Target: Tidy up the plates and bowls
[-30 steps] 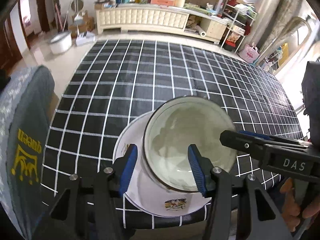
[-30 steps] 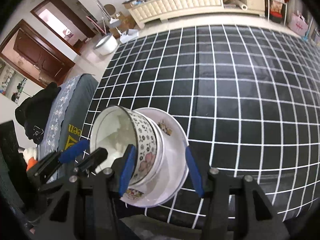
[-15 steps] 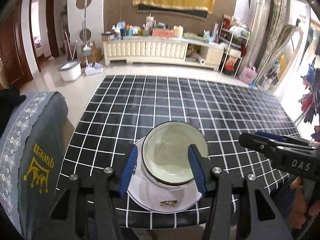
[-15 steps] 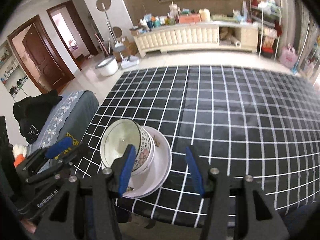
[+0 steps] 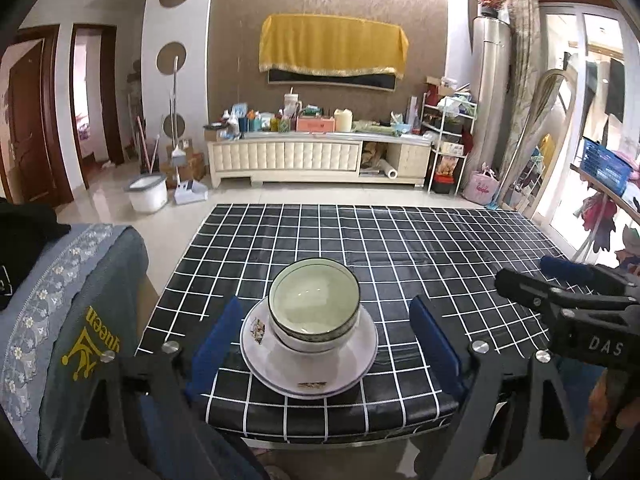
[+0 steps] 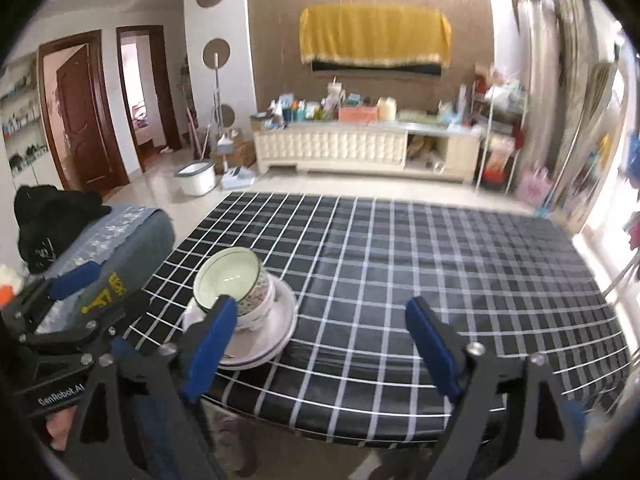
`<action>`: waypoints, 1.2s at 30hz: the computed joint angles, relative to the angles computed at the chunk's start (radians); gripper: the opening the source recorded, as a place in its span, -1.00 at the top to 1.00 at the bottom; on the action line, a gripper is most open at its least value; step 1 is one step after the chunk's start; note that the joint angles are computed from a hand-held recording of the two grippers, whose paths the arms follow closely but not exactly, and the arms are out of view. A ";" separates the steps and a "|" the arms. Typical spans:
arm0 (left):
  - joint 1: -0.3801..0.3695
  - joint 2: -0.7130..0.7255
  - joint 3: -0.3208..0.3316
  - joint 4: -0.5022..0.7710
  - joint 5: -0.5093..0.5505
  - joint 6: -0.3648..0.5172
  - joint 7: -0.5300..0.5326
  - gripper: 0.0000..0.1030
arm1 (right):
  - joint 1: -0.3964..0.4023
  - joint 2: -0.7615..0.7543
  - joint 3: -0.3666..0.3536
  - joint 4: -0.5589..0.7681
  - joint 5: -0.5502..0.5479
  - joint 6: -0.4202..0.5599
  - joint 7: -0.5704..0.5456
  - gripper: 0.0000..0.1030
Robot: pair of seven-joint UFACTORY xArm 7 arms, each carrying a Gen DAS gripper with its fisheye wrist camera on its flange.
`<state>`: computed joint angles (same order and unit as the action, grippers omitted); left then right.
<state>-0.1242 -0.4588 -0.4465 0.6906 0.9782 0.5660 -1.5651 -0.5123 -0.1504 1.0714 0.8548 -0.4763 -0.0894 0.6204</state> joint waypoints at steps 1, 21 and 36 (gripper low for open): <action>-0.010 -0.010 -0.004 -0.007 -0.006 0.003 0.002 -0.69 | 0.011 -0.038 -0.020 -0.028 0.006 -0.029 0.011 -0.89; -0.083 -0.144 -0.177 -0.051 -0.126 0.138 -0.030 -0.74 | 0.266 -0.331 -0.233 -0.352 0.297 -0.186 -0.111 -1.00; -0.115 -0.137 -0.203 -0.018 -0.105 0.202 -0.032 -0.74 | 0.392 -0.315 -0.317 -0.401 0.466 -0.220 -0.262 -1.00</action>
